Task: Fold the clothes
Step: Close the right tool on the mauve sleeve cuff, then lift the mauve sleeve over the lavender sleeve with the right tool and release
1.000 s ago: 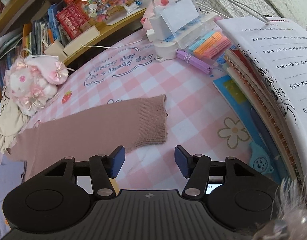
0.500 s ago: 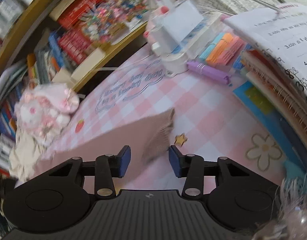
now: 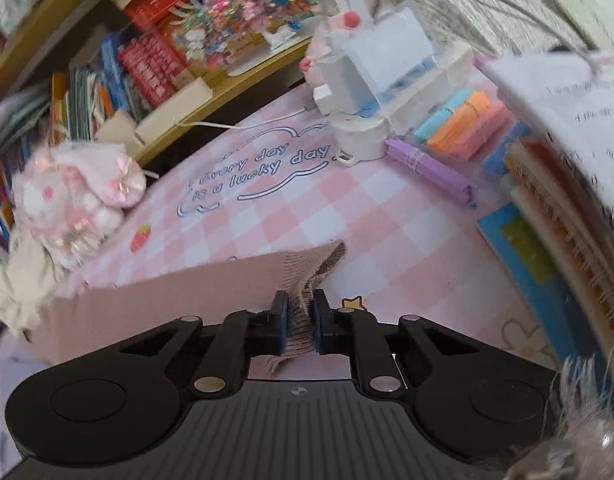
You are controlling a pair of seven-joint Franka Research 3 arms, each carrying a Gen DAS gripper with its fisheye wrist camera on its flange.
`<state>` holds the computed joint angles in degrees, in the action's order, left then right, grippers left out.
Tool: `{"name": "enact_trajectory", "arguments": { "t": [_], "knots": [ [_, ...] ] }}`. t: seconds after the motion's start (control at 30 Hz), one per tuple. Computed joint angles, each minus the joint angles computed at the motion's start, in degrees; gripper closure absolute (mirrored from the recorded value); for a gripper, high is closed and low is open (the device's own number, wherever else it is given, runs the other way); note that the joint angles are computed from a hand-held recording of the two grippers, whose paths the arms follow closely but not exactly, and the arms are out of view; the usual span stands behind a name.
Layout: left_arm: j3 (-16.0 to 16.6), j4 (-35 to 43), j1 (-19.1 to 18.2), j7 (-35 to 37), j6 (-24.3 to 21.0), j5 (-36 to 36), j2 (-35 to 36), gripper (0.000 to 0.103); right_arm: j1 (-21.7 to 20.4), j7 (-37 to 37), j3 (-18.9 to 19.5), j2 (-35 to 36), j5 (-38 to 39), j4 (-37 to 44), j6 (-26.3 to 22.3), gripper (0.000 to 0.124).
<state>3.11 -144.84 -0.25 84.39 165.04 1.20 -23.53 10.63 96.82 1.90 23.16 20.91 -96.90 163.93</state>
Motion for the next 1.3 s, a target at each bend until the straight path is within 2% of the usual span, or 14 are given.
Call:
{"name": "enact_trajectory", "arguments": {
  "t": [0.1, 0.2, 0.37, 0.53, 0.67, 0.77, 0.9, 1.17, 1.3],
  "knots": [
    [-0.1, 0.0, -0.4, 0.7, 0.0, 0.1, 0.0, 0.014, 2.7, 1.1, -2.9, 0.3, -5.8, 0.7, -1.2, 0.114],
    [-0.4, -0.5, -0.2, 1.1, 0.0, 0.6, -0.4, 0.014, 2.8, 1.2, -3.0, 0.5, -7.6, 2.0, -3.1, 0.115],
    [0.2, -1.2, -0.1, 1.2, 0.7, 0.4, -0.9, 0.014, 0.6, -1.7, 0.1, -0.2, -4.0, 3.0, -2.0, 0.116],
    [2.8, -1.7, -1.6, 4.0, 1.5, -1.5, -1.3, 0.014, -0.1, -6.1, 3.3, -0.6, 0.8, 5.1, 0.0, 0.116],
    [5.2, -2.9, -2.7, 8.1, 3.3, -2.8, -2.3, 0.014, 0.9, -9.9, 5.3, -0.2, 3.4, 7.9, 1.6, 0.116],
    [7.9, -3.9, -3.8, 12.0, 4.2, -4.1, -3.5, 0.014, 3.1, -10.1, 5.5, 1.1, 3.5, 11.2, 1.5, 0.116],
    [12.1, -4.9, -5.2, 17.4, 5.2, -6.1, -5.4, 0.014, 7.6, -6.9, 3.5, 3.3, -0.2, 16.7, -0.2, 0.115],
    [21.4, -4.5, -8.0, 30.1, 3.4, -11.9, -8.6, 0.014, 17.3, 2.6, 0.7, 10.2, -9.2, 29.3, -3.3, 0.115],
    [25.4, -4.0, -9.3, 37.2, 2.1, -15.3, -9.8, 0.014, 22.0, 6.2, 0.2, 16.4, -13.1, 39.8, -6.5, 0.115]
  ]
}}
